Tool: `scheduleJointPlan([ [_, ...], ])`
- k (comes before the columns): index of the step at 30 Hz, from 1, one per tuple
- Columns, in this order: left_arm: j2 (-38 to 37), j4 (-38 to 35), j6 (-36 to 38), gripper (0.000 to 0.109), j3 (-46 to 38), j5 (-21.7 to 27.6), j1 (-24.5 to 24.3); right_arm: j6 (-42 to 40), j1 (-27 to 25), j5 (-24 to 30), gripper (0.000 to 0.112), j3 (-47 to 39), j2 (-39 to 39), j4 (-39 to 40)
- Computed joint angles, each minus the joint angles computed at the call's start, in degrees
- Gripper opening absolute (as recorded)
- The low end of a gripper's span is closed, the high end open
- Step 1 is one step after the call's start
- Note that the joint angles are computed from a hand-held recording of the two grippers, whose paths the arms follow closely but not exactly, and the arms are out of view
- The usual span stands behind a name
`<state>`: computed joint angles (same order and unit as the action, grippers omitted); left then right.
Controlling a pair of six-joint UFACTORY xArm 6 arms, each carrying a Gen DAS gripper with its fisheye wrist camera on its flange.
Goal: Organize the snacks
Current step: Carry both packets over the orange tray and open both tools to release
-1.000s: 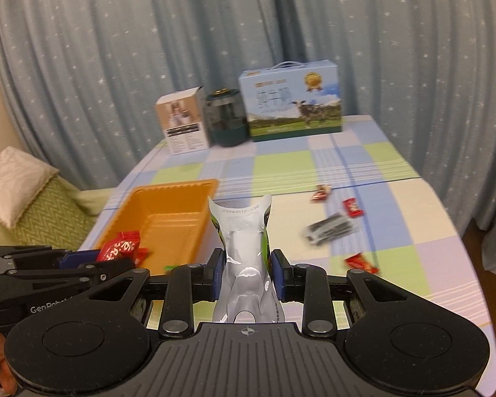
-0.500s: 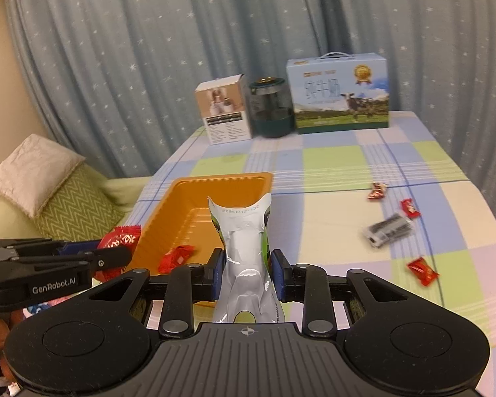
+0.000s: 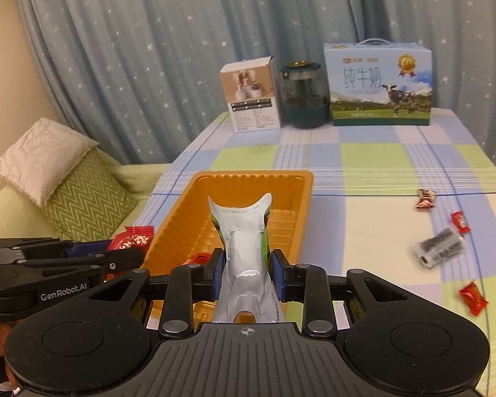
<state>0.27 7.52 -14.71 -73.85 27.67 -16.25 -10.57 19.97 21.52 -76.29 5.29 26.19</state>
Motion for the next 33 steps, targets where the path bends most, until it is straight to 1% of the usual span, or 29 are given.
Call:
scheduleJointPlan([
  [6,3.81,-3.05,3.23,0.025,-2.28,-0.17,1.07,0.4,0.14,0.76,0.03,-4.31,4.69,-0.11],
  [17,10.01,-6.87,6.96,0.025,-6.77,-0.37,1.77,1.48,-0.69,1.59,0.03,-7.96,8.8,-0.75],
  [19,10.27,-6.15,6.41,0.036,-6.82,-0.77,1.88,1.67,-0.73,1.8,0.03,-8.25,9.12,-0.8],
  [20,10.12,-5.28,5.6,0.046,-6.52,-1.2,1.99,1.62,-0.73,1.88,0.03,-8.43,9.32,-0.75],
  [25,8.14,-2.42,2.46,0.05,-4.28,-1.55,2.66,1.29,-0.59,2.04,0.03,-8.62,9.69,-0.43],
  [29,5.82,-0.8,0.68,0.06,-1.92,-1.73,3.09,1.18,-0.2,2.14,0.031,-8.58,9.79,0.18],
  [33,3.98,-0.3,-0.19,0.065,-0.04,-2.2,3.36,1.3,0.22,2.47,0.031,-8.99,10.11,0.4],
])
